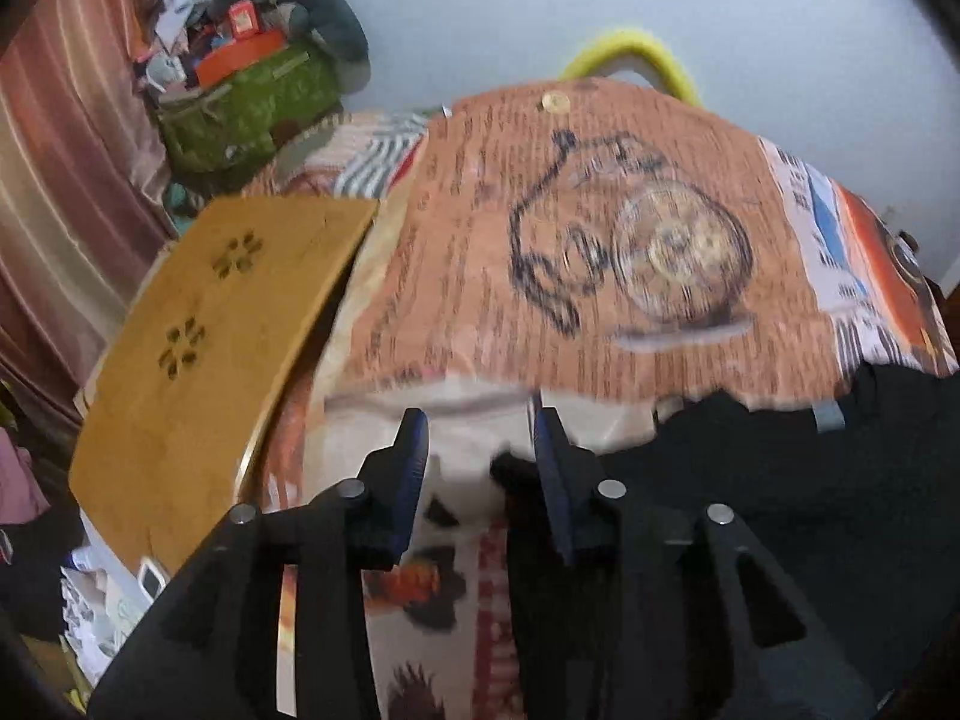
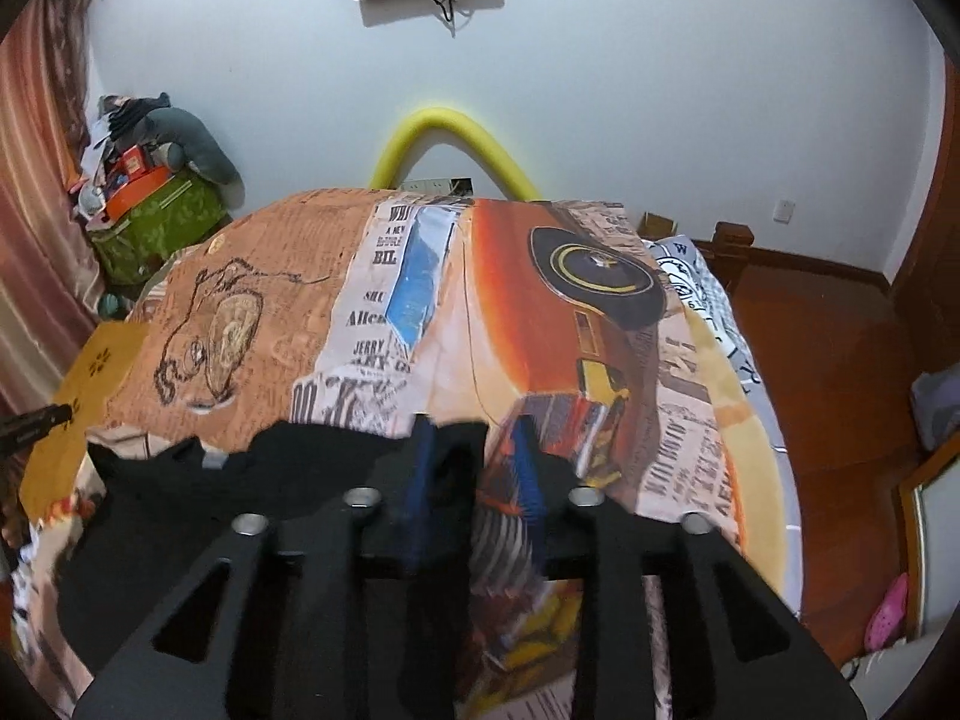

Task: Fold small clothes
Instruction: 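Lift the hem with both tools and fold it toward the collar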

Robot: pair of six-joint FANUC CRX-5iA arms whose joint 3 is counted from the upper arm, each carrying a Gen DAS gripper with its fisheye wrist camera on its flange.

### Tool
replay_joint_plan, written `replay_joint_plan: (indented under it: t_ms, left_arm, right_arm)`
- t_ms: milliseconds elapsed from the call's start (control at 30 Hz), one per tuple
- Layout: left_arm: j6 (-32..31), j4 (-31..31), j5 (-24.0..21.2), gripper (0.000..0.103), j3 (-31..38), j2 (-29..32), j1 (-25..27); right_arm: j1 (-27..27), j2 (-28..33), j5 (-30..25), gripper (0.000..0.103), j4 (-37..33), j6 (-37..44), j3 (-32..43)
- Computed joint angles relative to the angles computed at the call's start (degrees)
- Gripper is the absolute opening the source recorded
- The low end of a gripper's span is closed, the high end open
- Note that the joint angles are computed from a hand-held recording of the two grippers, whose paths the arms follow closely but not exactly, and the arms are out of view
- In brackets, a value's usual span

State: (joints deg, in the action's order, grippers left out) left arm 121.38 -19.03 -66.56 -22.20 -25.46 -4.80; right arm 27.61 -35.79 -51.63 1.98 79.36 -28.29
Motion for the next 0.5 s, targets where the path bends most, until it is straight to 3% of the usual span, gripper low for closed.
replay_joint_plan:
  t_ms: [200,333,400,500]
  left_arm:
    - [-2.22,5.27,-3.93,0.048,-7.38,-9.09,-1.80]
    - [-1.62,7.96,-6.78,0.053,-11.51,-14.24,-5.50]
    - [-0.16,9.48,-7.41,0.057,-13.49,-15.94,-7.87]
    - [7.19,5.88,-8.74,0.057,-12.71,-15.14,-16.04]
  right_arm:
    - [-1.74,-9.01,-7.20,0.050,-6.26,5.80,-2.94]
    - [4.02,-17.65,-13.61,0.055,-4.04,0.48,-8.08]
    - [3.72,-20.74,-16.75,0.056,-6.96,-0.64,-9.40]
    - [9.60,-24.82,-19.07,0.056,-4.27,-6.86,-12.63]
